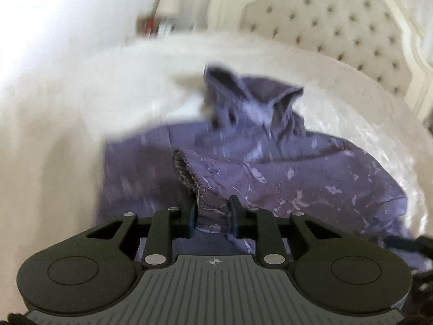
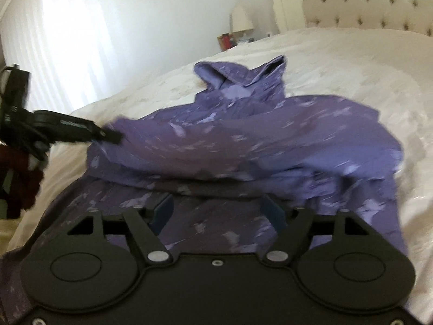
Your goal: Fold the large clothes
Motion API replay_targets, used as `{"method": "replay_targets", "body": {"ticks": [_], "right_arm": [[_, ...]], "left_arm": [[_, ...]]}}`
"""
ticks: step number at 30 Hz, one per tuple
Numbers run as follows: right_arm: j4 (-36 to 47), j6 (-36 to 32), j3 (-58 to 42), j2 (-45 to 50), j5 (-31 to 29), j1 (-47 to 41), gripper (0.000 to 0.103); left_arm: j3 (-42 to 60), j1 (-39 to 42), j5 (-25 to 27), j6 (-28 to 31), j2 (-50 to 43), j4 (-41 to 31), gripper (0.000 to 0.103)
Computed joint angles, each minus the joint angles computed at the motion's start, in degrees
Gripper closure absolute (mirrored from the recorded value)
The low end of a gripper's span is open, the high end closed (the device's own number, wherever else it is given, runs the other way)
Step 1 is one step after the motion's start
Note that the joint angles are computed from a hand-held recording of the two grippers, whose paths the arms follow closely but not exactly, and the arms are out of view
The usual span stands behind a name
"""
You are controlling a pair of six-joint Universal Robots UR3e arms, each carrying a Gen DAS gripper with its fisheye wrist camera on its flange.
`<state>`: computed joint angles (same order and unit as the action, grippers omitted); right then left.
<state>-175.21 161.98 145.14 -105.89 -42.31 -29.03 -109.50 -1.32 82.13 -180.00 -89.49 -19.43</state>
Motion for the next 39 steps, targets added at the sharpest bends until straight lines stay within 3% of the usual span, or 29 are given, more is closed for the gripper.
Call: {"method": "replay_targets", "body": {"ticks": [4, 10, 14, 16, 20, 23, 28, 34, 39], "right_arm": [[-1.00, 3.76, -0.67, 0.97, -0.96, -2.58, 0.026], [-3.01, 9.68, -0.07, 0.67, -0.08, -8.85, 0.026], [-11.25, 14.13, 2.51, -0.45, 3.11, -13.56, 0.026], [-14.88, 15.98, 1.01, 1.45, 3.49, -13.42, 0.024], [-17.06, 17.01, -7.44, 10.39, -1.57, -7.92, 0.024], [-11.91, 15.69, -12.63, 15.60, -4.22, -5.38, 0.024], [6.95, 6.99, -13.09, 14.37, -5.11, -5.85, 0.024], [13.26, 5.82, -11.43, 7.89, -5.76, -7.31, 0.024], [9.67, 7.87, -9.49, 0.74, -2.05, -10.20, 0.024]], "left_arm": [[2.06, 3.12, -3.68, -0.59, -1.12, -4.67, 0.080], [0.60, 2.53, 0.70, -1.59, -5.05, -1.28, 0.078], [-0.99, 2.42, 1.13, -0.91, -6.49, 1.04, 0.075], [-1.45, 2.65, 0.77, -0.76, -6.56, 1.57, 0.075], [-1.18, 3.59, -0.63, -1.00, -6.08, 0.04, 0.075], [-0.13, 3.15, -0.47, -1.54, -6.99, -0.34, 0.075], [-0.34, 3.58, -1.39, -1.14, -7.21, 0.08, 0.074], [-1.53, 4.08, -2.17, -1.44, -6.76, 1.14, 0.074], [-2.88, 4.64, -3.08, -1.76, -6.42, 2.72, 0.074]]}}
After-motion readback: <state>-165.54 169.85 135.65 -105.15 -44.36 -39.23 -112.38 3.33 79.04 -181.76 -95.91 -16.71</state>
